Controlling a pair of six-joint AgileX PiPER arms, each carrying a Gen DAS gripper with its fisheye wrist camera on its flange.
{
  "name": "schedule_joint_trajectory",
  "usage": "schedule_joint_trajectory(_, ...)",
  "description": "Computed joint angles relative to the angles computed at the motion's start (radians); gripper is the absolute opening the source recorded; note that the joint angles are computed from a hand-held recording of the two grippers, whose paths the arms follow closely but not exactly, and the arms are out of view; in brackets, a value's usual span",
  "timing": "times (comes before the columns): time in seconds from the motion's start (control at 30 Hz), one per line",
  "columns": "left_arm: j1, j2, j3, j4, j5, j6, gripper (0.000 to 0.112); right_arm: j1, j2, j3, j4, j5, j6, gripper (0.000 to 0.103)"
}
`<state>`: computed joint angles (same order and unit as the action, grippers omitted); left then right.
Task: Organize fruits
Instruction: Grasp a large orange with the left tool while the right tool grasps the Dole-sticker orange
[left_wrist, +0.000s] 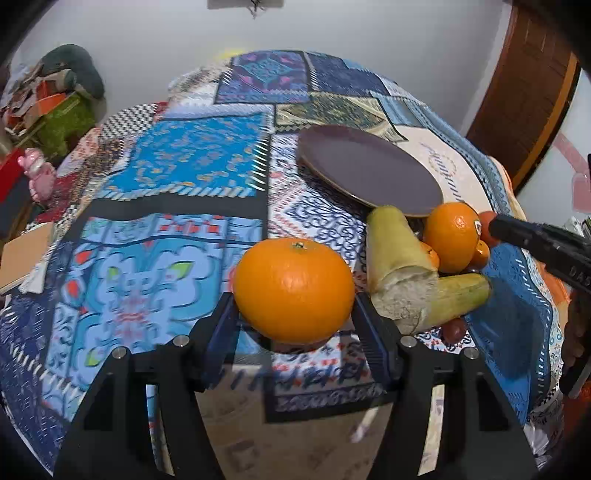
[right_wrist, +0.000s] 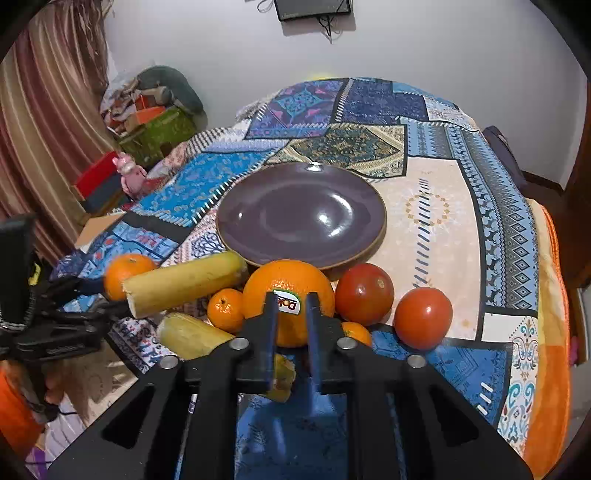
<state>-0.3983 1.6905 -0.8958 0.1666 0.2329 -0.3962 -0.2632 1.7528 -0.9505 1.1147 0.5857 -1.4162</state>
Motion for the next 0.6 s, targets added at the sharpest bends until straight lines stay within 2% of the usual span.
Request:
schedule_joint_trajectory(0.07, 0.011, -0.033, 0.026, 0.035, 0.001, -0.037, 0.063, 0.003, 0.002, 0.013, 0.023, -0.004, -0.019, 0.05)
schedule_joint_trajectory(0.1, 0.016, -0.048, 0.036, 0.051, 0.003, -0.054, 0.062, 0.01, 0.004, 0.021, 0.044, -0.02, -0.041, 0.053)
schedule_joint_trajectory(0.2, 0.028, -0.075, 0.046, 0.021, 0.003, -0.021, 0.061, 0.044, 0.031, -0.001, 0.002, -0.05, 0.005, 0.055)
schedule_joint_trajectory(0.27, 0.021, -0.087, 0.043, 0.067, 0.007, -0.06, 0.053, 0.061, 0.056, -0.02, -0.016, -0.055, 0.03, 0.059)
schedule_joint_trajectory(0.3, 0.019, -0.099, 0.044, 0.056, -0.001, -0.042, 0.029, 0.073, 0.064, -0.023, -0.014, -0.075, 0.033, 0.064)
schedule_joint_trajectory(0.33, 0.012, -0.103, 0.034, 0.049, 0.007, -0.033, 0.014, 0.077, 0.066, -0.023, -0.016, -0.084, 0.035, 0.066)
schedule_joint_trajectory(0.4, -0.002, -0.102, 0.002, 0.09, 0.036, -0.066, 0.014, 0.089, 0.079, -0.027, 0.002, -0.105, 0.023, 0.074)
schedule_joint_trajectory(0.47, -0.003, -0.08, -0.026, 0.074, 0.047, -0.041, 0.016, 0.099, 0.094, -0.039, -0.025, -0.122, 0.052, 0.074)
schedule_joint_trajectory(0.5, -0.004, -0.061, -0.043, 0.089, 0.057, -0.059, 0.026, 0.098, 0.101, -0.04, -0.017, -0.125, 0.044, 0.074)
schedule_joint_trajectory(0.53, 0.003, -0.039, -0.057, 0.072, 0.062, -0.046, 0.042, 0.098, 0.1, -0.035, -0.002, -0.13, 0.028, 0.074)
schedule_joint_trajectory(0.6, 0.029, -0.006, -0.074, -0.048, 0.053, 0.058, 0.058, 0.098, 0.098, -0.03, 0.009, -0.136, 0.008, 0.074)
